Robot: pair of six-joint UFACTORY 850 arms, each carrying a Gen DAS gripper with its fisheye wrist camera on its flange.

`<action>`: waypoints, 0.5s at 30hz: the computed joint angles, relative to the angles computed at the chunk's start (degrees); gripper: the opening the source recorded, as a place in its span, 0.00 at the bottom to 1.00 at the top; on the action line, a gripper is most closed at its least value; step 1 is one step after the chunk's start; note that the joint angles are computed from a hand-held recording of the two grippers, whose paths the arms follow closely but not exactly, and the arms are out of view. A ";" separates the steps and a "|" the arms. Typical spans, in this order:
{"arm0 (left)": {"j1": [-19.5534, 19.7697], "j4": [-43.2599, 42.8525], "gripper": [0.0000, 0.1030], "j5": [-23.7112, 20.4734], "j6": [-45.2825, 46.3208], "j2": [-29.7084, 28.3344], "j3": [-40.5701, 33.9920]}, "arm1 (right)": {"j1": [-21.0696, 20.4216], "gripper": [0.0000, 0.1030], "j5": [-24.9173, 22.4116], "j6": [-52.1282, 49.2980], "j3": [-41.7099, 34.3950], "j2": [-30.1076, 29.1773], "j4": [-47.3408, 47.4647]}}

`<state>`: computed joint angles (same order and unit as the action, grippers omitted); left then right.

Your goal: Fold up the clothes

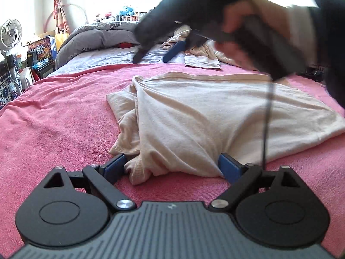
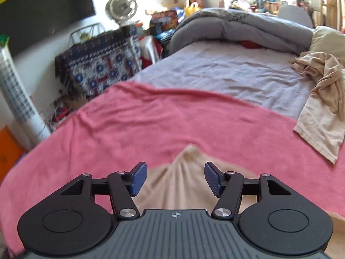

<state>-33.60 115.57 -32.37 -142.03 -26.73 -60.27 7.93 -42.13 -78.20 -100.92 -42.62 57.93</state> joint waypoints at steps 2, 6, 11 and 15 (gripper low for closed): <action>-0.01 -0.05 0.91 -0.05 -0.09 -0.04 -0.04 | 1.52 0.56 2.17 -0.07 0.77 -0.12 -5.44; -0.01 -0.14 0.91 -0.16 -0.27 -0.13 -0.12 | 6.40 0.77 8.85 3.79 -2.27 -4.66 -6.01; -0.06 0.10 0.91 -0.35 -0.67 -0.15 -0.05 | 6.68 0.80 5.40 8.79 -3.53 -4.12 -2.58; -0.10 0.09 0.91 -0.73 -0.75 -0.06 0.06 | 1.57 0.82 1.41 -8.88 6.70 4.31 8.91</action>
